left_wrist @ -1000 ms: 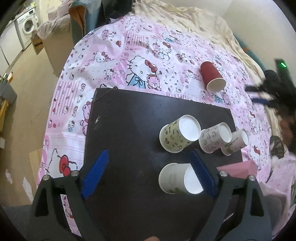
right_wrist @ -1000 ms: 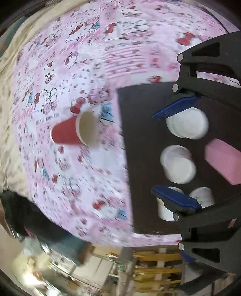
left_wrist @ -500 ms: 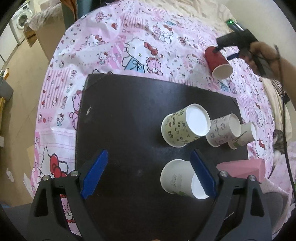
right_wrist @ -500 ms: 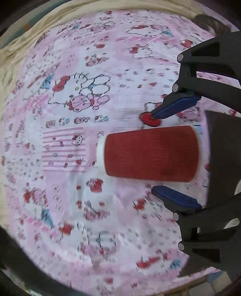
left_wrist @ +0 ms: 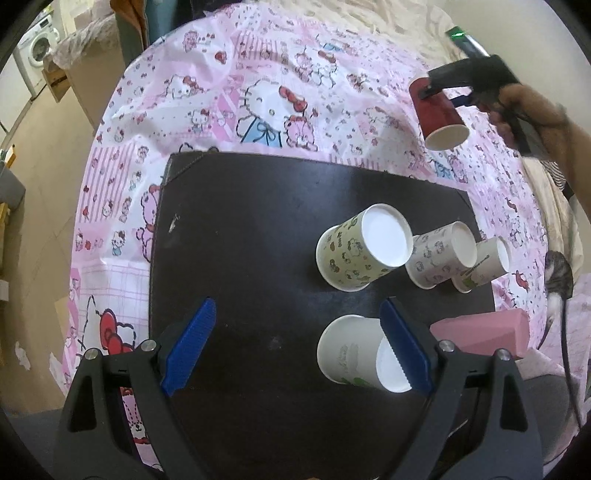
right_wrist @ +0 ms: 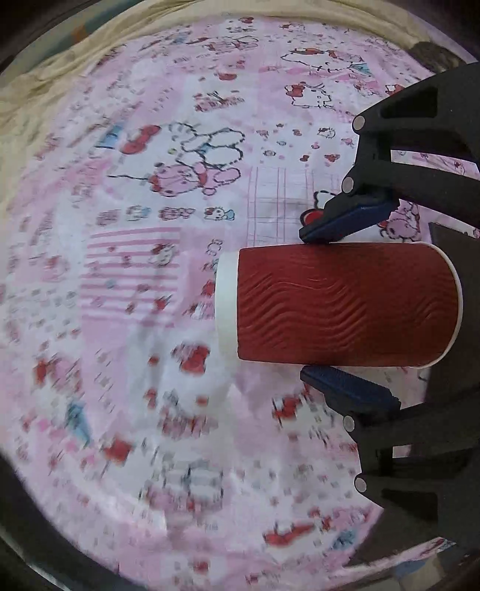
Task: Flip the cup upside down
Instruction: 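Grasp the red paper cup with the right gripper and lift it, then carry the red cup over the board and set it upside down beside the pink cup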
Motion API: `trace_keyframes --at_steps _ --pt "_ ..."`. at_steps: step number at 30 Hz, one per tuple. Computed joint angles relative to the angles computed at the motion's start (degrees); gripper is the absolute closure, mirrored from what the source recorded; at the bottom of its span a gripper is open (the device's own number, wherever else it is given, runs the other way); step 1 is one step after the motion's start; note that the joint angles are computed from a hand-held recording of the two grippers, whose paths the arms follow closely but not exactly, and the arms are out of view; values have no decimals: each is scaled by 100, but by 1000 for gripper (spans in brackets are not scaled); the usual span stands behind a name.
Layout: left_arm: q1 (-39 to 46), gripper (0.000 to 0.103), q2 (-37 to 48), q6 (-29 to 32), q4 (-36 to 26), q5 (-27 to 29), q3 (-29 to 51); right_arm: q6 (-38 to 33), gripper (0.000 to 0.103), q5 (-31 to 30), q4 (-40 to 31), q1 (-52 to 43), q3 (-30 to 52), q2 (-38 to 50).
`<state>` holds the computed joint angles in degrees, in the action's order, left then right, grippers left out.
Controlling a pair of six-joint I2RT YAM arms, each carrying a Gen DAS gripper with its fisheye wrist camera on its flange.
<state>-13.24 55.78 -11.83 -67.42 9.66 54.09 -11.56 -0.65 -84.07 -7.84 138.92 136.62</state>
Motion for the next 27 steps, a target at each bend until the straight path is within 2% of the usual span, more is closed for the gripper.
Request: trace_keyframes --at_steps 1,4,7,10,14,17,20,24,27 --pt "-25 14 -45 -5 -1 -26 22 -101 33 -144 355 -36 -715 -557" --pt "-38 15 -175 -34 -15 45 77 -356 33 -524 932 -167 -2129 -1858" --pt "-122 14 -345 -102 -53 68 110 -556 33 -1056 1319 -411 -3126 -3152" --pt "-236 14 -506 -209 -132 131 103 -668 33 -1660 1382 -844 -3956 -4460" --pt "-961 14 -813 -543 -274 -366 53 -1073 33 -2357 1251 -1912 -5199 -6363" --pt "-1590 14 -1033 -958 -394 -745 -43 -1742 33 -3000 921 -3132 -5967 -7266" --pt "-2086 14 -1123 -1301 -443 -925 -135 -2778 33 -3613 556 -4598 -6908 -7900" --pt "-2308 15 -1069 -1514 -311 -1012 -189 -3694 33 -4186 680 -6057 -8270 -8603" --pt "-2402 14 -1073 -1618 -245 -1180 -187 -3908 33 -4280 1025 -6489 -8977 -9089"
